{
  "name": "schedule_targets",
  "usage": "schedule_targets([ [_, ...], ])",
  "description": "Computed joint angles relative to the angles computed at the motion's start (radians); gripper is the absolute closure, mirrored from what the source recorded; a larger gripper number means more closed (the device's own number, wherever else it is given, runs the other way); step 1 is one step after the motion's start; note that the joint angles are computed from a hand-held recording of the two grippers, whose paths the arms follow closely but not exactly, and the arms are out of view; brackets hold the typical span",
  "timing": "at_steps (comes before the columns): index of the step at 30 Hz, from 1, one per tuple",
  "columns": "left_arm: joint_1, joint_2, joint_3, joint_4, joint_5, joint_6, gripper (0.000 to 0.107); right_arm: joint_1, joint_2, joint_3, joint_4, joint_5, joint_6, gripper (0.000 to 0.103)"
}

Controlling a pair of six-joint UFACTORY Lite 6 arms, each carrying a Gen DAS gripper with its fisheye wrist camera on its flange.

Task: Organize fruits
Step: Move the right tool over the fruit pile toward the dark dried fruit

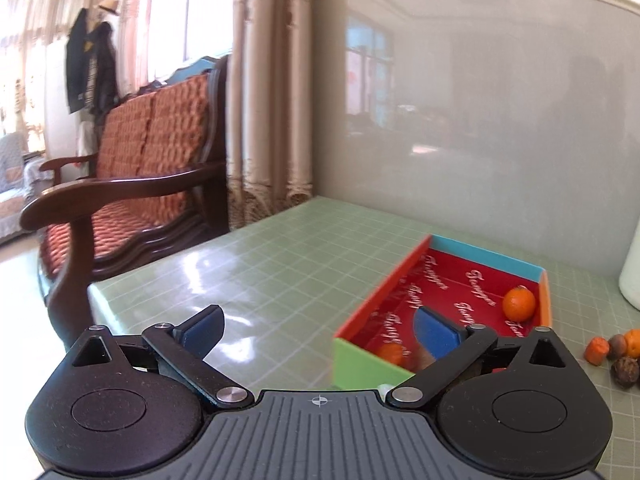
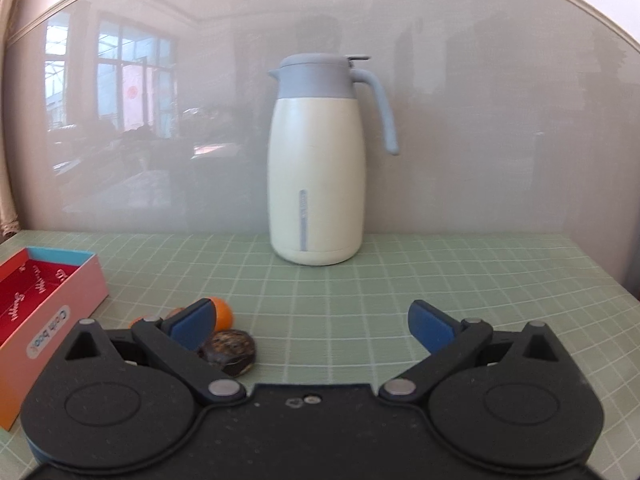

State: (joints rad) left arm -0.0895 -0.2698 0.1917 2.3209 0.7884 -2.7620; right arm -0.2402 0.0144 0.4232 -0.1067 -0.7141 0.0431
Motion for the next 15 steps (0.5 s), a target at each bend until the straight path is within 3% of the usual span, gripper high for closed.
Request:
schedule_targets([
  [8,0.097,-0.062,-0.068,0.043,0.034,-0.019,0.004,0.01,0.061,0.066,-0.179,0.066,0.162,0.006],
  [12,0.174,-0.102,-0.1,0.102,0.019,-0.05,0.004,-0.006,0.146,0.152,-0.334,0.11,0.337,0.024],
  [15,0.256,-0.099,-0.101,0.177,0.0,-0.091,0.004,0.014,0.182,0.18,-0.281,0.131,0.311,0.026],
])
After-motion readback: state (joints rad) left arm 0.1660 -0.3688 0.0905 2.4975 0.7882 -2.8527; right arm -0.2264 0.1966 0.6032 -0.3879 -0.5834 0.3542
